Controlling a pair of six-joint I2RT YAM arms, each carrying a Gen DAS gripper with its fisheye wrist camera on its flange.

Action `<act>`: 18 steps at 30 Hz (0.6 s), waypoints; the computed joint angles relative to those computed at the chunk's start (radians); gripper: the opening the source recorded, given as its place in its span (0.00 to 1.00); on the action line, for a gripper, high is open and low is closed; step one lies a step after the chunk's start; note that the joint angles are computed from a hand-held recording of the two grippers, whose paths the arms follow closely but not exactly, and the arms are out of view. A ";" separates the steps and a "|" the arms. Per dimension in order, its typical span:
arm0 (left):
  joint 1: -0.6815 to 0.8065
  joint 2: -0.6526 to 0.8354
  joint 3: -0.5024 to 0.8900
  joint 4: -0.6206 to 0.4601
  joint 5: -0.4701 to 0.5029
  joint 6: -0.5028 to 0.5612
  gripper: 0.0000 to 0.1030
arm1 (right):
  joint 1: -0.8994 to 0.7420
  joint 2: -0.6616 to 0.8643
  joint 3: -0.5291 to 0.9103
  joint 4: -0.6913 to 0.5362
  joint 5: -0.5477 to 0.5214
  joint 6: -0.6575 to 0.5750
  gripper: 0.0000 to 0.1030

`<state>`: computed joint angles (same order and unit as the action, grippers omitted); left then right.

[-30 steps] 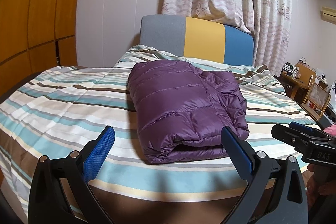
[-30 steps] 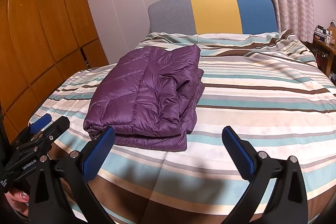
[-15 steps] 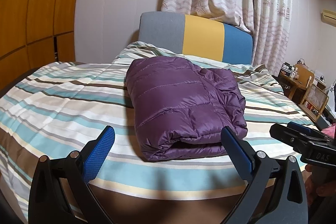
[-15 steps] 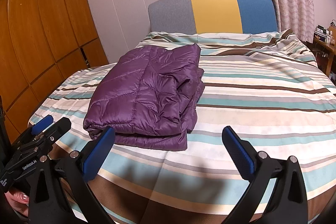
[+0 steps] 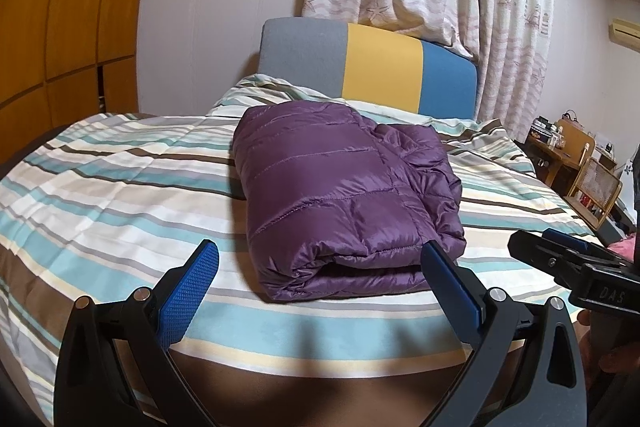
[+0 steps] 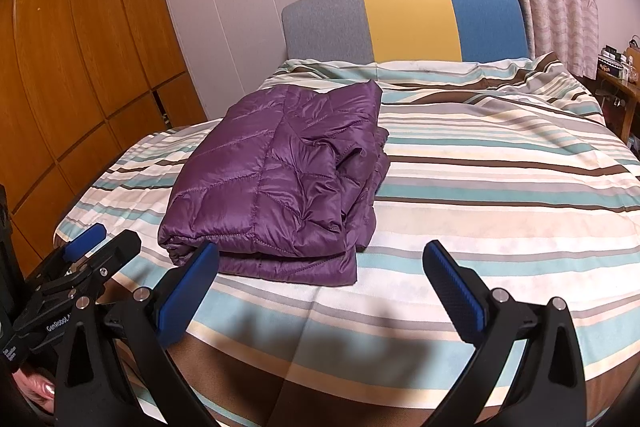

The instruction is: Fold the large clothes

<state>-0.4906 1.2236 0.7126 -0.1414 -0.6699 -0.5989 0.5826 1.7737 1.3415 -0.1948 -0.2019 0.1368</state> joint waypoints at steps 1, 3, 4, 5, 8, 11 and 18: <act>0.002 -0.007 -0.005 0.007 0.005 0.006 0.97 | 0.000 0.000 0.000 0.000 0.000 0.000 0.98; -0.001 -0.011 -0.010 0.018 0.000 0.009 0.97 | 0.000 -0.001 -0.002 0.001 -0.001 0.000 0.98; -0.002 -0.011 -0.010 0.019 0.001 0.010 0.97 | 0.000 0.000 -0.001 0.000 -0.001 0.000 0.98; -0.002 -0.011 -0.010 0.019 0.004 0.009 0.97 | 0.000 0.000 -0.001 0.000 0.000 -0.001 0.98; 0.008 -0.010 -0.011 0.013 0.021 -0.004 0.97 | 0.000 0.002 -0.002 -0.001 -0.002 0.000 0.98; 0.025 -0.010 -0.012 0.005 0.047 -0.018 0.97 | 0.000 0.006 0.002 -0.002 -0.004 0.003 0.98; 0.054 0.018 0.001 -0.025 0.089 -0.049 0.97 | -0.001 0.013 0.007 -0.008 -0.002 0.009 0.98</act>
<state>-0.4371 1.2413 0.7135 -0.1667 -0.5804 -0.6481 0.5816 1.7871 1.3481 -0.2029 -0.2043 0.1461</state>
